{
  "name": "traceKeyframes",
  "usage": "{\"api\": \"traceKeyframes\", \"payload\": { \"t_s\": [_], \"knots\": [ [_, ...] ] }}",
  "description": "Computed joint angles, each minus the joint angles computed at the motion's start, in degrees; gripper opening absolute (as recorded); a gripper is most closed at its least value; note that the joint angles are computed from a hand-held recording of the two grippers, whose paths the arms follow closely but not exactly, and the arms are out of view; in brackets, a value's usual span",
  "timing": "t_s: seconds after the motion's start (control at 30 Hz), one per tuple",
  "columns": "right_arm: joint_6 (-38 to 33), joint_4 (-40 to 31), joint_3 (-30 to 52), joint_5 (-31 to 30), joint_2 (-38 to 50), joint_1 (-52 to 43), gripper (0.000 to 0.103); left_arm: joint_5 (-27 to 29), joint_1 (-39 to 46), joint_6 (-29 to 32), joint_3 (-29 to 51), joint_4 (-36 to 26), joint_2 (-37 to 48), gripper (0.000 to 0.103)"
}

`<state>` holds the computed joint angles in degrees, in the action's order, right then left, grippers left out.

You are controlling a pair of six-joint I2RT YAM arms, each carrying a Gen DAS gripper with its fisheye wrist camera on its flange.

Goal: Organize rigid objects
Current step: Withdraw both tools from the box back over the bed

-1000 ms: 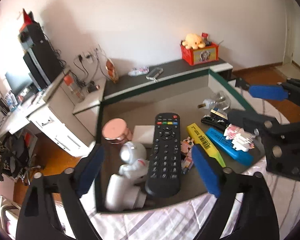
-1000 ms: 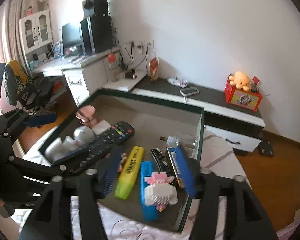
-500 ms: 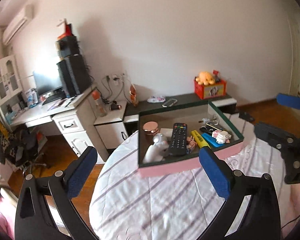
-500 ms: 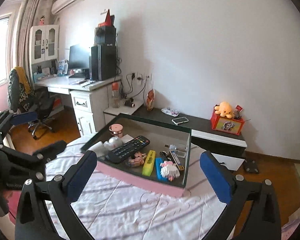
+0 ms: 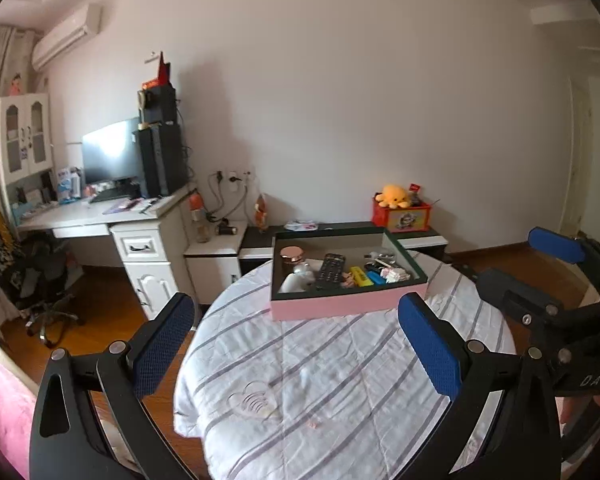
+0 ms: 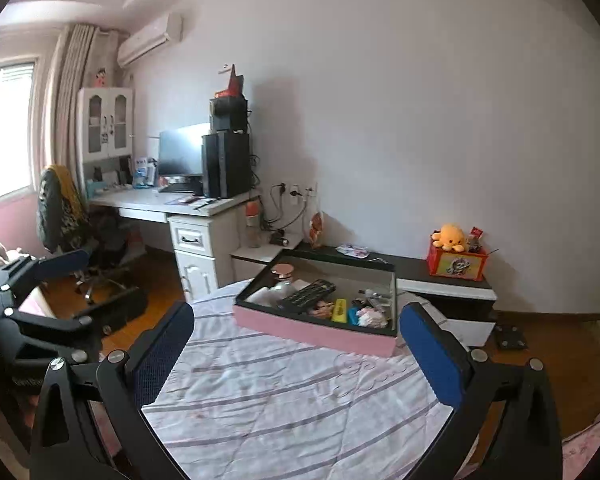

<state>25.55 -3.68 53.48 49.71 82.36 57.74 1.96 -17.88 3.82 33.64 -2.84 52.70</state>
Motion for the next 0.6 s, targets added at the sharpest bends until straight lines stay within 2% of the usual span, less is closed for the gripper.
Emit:
{"api": "traceKeyframes", "payload": {
  "t_s": [0.17,0.37,0.6],
  "knots": [
    [3.5,-2.5,-0.5,6.4,-0.9,5.0,0.103,2.3,1.7,-1.5,-2.1,-4.1,-8.3,0.103],
    [4.3,-1.5,-1.7,12.7,-2.2,11.6,0.103,-0.9,0.9,-1.1,-4.5,-7.4,-19.4,0.103],
    [6.9,-3.5,-1.2,19.5,-2.1,17.2,0.103,-3.3,-0.8,-0.2,-6.1,-12.8,-30.4,0.103]
  ]
}}
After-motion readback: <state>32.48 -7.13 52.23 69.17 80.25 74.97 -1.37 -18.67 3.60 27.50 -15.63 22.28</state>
